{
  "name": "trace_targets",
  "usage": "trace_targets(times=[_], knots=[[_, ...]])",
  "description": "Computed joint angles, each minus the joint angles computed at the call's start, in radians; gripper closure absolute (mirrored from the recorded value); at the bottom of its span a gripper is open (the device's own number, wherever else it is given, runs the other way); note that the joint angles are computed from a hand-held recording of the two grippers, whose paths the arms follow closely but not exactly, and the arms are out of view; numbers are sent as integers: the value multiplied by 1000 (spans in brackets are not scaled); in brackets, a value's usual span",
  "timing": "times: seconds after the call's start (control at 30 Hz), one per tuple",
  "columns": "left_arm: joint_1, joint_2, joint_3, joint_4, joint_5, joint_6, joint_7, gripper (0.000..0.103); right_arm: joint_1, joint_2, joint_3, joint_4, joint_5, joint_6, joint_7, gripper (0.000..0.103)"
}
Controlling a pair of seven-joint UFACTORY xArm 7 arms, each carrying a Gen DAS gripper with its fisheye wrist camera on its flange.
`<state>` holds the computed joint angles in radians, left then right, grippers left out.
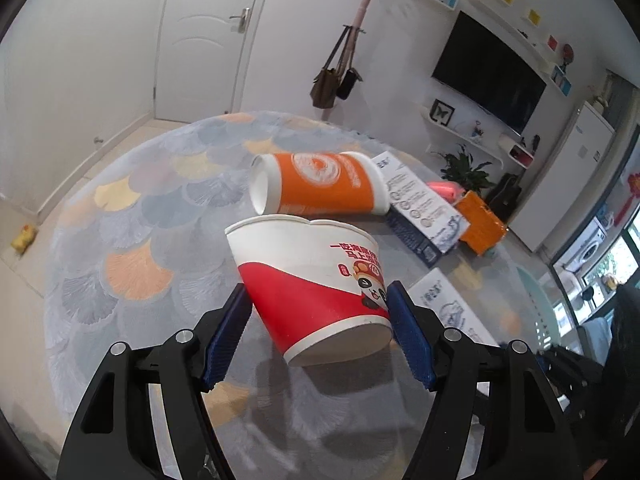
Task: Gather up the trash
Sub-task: 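Grasp the red-white paper cup with the left gripper while the right grasps the white milk carton, then carry the cup and carton over the basket and release both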
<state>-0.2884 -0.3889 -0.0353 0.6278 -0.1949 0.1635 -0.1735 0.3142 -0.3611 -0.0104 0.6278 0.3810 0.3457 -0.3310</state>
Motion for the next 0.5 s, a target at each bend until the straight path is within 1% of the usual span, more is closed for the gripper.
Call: trace_targets(times=[0.07, 0.2, 0.27, 0.3, 0.33, 0.37, 0.47, 0.5], knots=[[15, -11, -20, -2, 17, 0, -14, 35, -5, 26, 10, 28, -14, -2, 11, 31], [3, -10, -9, 6, 16, -1, -11, 35, -22, 101, 49, 90, -55, 16, 65, 30], [-9, -10, -3, 12, 16, 7, 3, 35, -55, 127, 86, 108, -128, 16, 130, 30], [-3, -15, -13, 11, 25, 4, 3, 35, -57, 133, 90, 111, -143, 15, 141, 33], [1, -21, -21, 9, 32, 2, 1, 35, -51, 131, 87, 107, -141, 9, 132, 45], [-4, -21, -20, 12, 32, 1, 3, 35, -42, 126, 80, 101, -133, 4, 116, 46], [-47, -19, 5, 19, 4, -23, 26, 35, -49, 95, 83, 68, -152, -34, 133, 46], [-64, -17, 12, 24, -4, -34, 39, 35, -44, 75, 73, 54, -146, -47, 125, 46]])
